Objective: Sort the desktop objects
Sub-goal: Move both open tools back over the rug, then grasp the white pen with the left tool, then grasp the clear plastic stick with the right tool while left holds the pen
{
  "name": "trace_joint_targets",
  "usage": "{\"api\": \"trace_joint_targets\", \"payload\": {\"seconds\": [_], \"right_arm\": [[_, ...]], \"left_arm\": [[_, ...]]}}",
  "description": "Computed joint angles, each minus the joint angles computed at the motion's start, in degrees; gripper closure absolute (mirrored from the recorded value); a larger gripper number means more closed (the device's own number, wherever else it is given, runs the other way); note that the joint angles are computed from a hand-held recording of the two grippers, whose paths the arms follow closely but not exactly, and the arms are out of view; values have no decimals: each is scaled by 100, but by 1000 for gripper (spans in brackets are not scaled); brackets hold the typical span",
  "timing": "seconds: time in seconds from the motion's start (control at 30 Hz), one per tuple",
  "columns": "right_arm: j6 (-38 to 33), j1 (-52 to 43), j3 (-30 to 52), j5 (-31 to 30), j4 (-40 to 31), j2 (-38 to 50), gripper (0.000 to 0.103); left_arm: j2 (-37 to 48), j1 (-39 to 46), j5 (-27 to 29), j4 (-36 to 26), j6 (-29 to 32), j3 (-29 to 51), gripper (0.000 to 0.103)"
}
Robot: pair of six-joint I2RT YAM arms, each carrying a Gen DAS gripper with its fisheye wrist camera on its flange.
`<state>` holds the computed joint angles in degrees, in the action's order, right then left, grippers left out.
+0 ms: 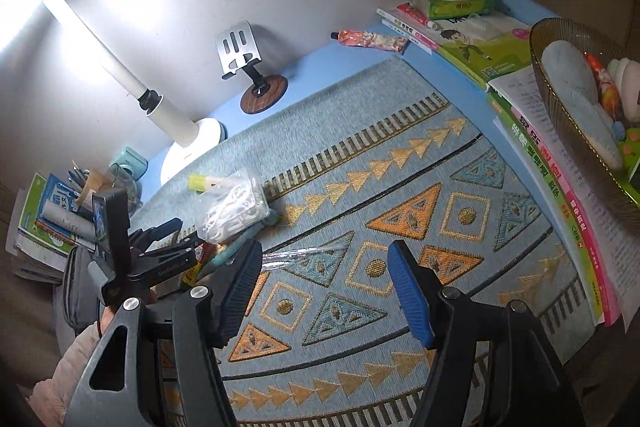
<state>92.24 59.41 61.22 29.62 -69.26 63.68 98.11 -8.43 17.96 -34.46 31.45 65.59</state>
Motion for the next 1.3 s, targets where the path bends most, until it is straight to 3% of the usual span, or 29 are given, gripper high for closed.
{"api": "trace_joint_targets", "payload": {"seconds": [0.2, 0.27, 0.33, 0.43, 0.67, 1.0, 1.17, 1.3], "right_arm": [[-34, 49, 20, -92, 175, 199, 38], [-88, 51, 6, -120, 284, 235, 38], [-159, 65, 33, -118, 327, 313, 38], [-533, -23, -12, -244, 550, 432, 38], [-2695, -690, -347, -1257, 1522, 1087, 38], [-6007, -1400, -94, -1785, 2331, 2206, 38], [-6712, -1516, -139, -1683, 2605, 2507, 40], [-6568, -1660, -317, -1907, 2752, 2358, 45]], "left_arm": [[-277, 4, 47, 589, 24, -495, 31], [-378, 67, 192, 662, 79, -607, 44], [-444, 107, 248, 608, 177, -618, 69], [-405, 243, 304, 418, 197, -476, 94], [-218, 882, 786, -265, 123, -152, 94], [-728, 1772, 1055, -936, 242, -554, 95], [-1107, 1969, 1246, -1280, 302, -732, 95], [-1289, 2019, 1306, -1449, 335, -740, 95]]}}
